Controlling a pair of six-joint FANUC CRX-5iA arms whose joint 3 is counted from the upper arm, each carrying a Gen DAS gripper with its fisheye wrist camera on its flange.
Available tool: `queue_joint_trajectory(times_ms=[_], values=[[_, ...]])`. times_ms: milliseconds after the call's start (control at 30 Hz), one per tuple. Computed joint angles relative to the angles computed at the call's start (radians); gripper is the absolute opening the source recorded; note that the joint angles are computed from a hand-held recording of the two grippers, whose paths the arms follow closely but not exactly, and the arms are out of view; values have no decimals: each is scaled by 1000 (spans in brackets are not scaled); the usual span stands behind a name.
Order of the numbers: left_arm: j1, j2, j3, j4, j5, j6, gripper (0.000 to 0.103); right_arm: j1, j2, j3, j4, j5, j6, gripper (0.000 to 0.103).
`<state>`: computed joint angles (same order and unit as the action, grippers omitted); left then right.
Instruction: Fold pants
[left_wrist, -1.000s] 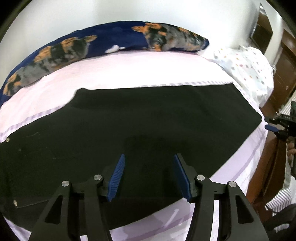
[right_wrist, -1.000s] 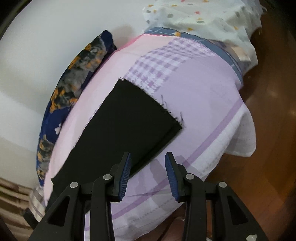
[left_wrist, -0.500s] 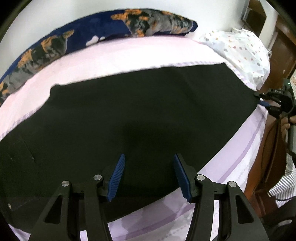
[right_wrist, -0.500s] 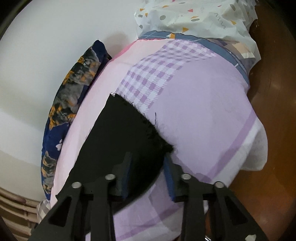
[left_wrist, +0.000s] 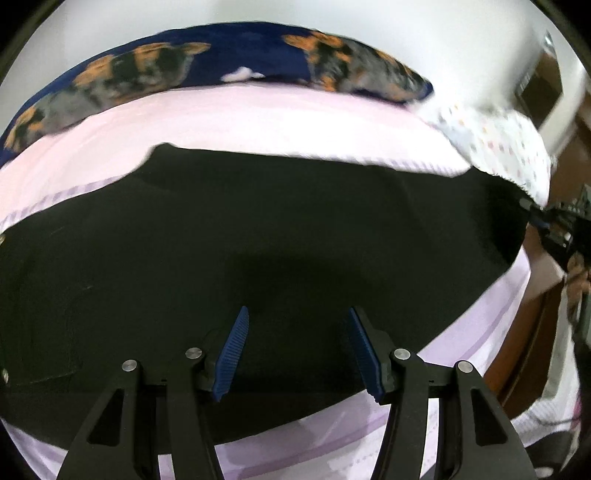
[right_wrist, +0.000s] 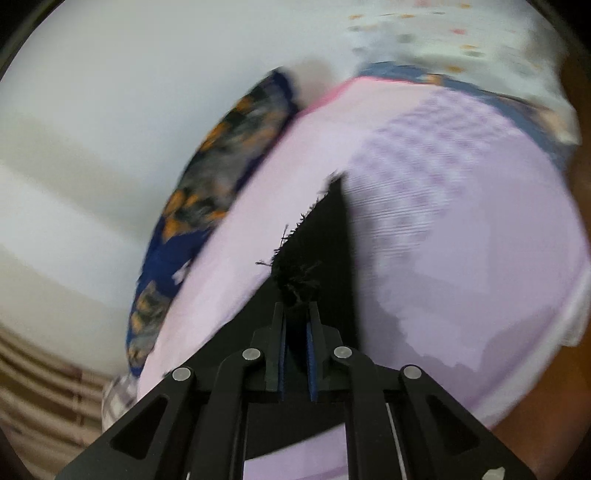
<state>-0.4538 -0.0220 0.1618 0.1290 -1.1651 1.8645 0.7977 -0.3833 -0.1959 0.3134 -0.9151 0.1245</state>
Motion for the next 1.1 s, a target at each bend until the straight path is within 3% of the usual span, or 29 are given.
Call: queue_joint_trajectory(times_ms=[233, 400, 533, 667, 767, 900, 967, 1100], values=[[79, -117, -91, 17, 21, 30, 57, 36, 240, 252, -275, 56, 320, 8], [131, -184, -152, 36, 25, 45, 57, 77, 405, 443, -464, -7, 542, 3], [159, -224, -192, 50, 28, 50, 57, 127, 447, 474, -469, -43, 568, 3], [176, -247, -230, 80, 46, 25, 57, 187, 430, 429, -280, -98, 484, 7], [180, -246, -241, 97, 50, 11, 57, 187, 389, 389, -228, -129, 442, 7], [178, -242, -260, 129, 71, -5, 57, 208, 342, 342, -68, -214, 389, 11], [175, -240, -264, 134, 74, -7, 57, 204, 300, 303, -62, -205, 366, 12], [178, -232, -266, 147, 72, -9, 57, 169, 231, 234, -146, -124, 271, 28]])
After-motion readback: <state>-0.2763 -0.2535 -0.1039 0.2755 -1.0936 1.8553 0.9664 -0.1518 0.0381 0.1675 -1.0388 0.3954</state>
